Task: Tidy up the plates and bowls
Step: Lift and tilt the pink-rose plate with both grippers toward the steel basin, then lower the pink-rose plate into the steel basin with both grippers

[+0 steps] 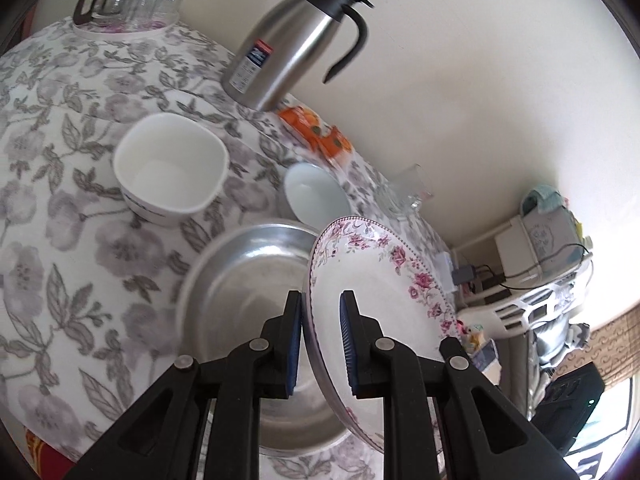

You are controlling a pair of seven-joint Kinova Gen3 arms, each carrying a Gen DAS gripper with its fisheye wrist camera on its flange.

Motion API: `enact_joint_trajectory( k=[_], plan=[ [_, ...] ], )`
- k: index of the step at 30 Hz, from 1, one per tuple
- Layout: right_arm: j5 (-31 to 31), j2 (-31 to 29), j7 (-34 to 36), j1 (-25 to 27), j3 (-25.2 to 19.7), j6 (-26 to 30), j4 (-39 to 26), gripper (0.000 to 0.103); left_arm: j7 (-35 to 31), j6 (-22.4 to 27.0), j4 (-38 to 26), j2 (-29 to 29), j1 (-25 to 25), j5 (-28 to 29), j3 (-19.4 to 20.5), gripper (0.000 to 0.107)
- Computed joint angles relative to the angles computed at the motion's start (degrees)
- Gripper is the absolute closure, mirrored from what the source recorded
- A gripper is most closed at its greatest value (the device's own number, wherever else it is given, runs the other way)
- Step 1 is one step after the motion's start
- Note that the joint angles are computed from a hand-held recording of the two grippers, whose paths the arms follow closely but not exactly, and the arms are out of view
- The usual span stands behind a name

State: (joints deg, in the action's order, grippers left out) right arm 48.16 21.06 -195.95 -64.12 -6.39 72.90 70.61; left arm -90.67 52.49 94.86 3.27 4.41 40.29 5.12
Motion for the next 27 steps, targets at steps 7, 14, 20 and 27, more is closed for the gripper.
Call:
enact_joint_trajectory(
  k=[7,14,20,27],
  plan=[
    [-1.84,0.82,0.69,1.68,0.38,-5.06,1.27,0.073,0.36,0.77,-0.53,0.88,-0.98,-1.65,-0.53,0.089],
    [-7.78,2.09,1.77,4.37,-0.08,-8.81,3.85,0.073,4.59,2.31,-1.98,3.29,0.02,-7.32,0.29,0.089],
    [-9.75,2.08,2.06,4.52,0.69,-9.81,5.03,0.073,7.2,3.38,-2.73,5.49,0.86,-10.32,1.05,0.089],
    [-10.96,1.99,1.81,4.96,0.92,-10.57,5.95,0.073,8.64,4.46,-3.85,7.03,1.55,-12.53,1.62,0.089]
  ],
)
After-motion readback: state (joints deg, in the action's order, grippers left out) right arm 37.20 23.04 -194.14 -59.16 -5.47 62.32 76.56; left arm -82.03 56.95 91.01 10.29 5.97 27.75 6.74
